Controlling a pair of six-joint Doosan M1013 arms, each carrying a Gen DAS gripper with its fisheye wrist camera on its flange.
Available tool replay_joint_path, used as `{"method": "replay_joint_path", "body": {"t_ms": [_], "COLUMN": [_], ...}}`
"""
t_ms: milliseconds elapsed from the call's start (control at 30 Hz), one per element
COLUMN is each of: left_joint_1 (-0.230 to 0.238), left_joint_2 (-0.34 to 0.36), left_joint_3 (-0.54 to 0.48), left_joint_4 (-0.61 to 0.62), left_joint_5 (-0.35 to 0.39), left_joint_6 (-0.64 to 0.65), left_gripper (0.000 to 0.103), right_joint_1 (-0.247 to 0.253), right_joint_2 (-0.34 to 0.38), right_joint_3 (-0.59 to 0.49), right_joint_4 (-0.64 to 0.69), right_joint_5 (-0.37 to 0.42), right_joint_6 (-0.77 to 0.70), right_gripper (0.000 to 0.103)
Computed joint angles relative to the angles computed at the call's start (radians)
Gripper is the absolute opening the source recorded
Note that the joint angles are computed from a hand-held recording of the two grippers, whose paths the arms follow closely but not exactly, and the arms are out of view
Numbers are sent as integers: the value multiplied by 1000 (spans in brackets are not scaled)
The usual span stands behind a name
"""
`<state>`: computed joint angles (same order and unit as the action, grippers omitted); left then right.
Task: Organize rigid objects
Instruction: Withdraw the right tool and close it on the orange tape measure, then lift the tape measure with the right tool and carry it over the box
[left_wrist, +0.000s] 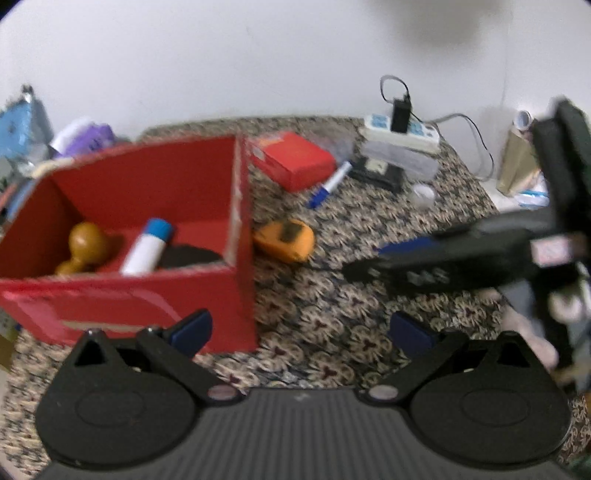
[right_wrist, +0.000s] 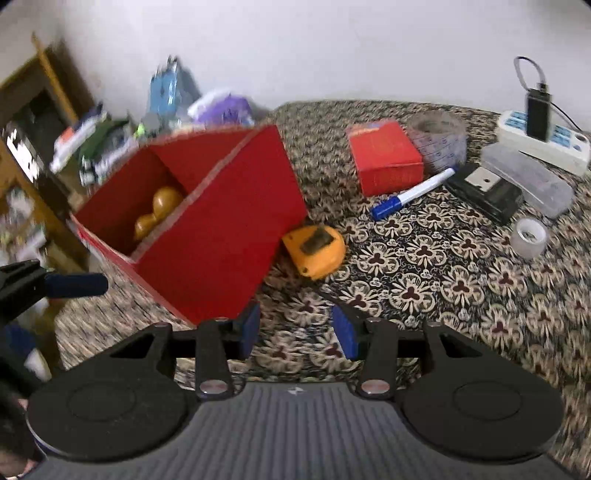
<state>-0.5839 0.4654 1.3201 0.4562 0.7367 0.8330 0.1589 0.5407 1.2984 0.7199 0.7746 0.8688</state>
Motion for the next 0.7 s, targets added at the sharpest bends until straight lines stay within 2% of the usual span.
{"method": "replay_joint_path", "body": {"t_ms": [167, 367, 433, 533, 700], "left_joint_1": [20, 39, 41, 44, 48], "left_joint_2": [15, 8, 7, 8, 5], "left_joint_3": [11, 31, 31, 30, 31], "left_joint_4": [-102, -153, -148, -154, -179], "left_joint_5": [-25, -44, -42, -43, -60], "left_joint_6": [59, 63, 64, 80, 127], "left_gripper": [102, 102, 102, 102, 102], "right_joint_1": [10, 43, 48, 54, 43], "right_joint_2": [79, 148, 166, 180, 177], "right_joint_3": [-89, -179, -202, -218, -208], "right_joint_4": [-49, -139, -144, -149, -110], "right_joint_5": [39, 1, 4, 5, 16], "right_joint_6": [-15, -1, -9, -10, -57], "right_gripper": [30, 31, 37, 43, 41]}}
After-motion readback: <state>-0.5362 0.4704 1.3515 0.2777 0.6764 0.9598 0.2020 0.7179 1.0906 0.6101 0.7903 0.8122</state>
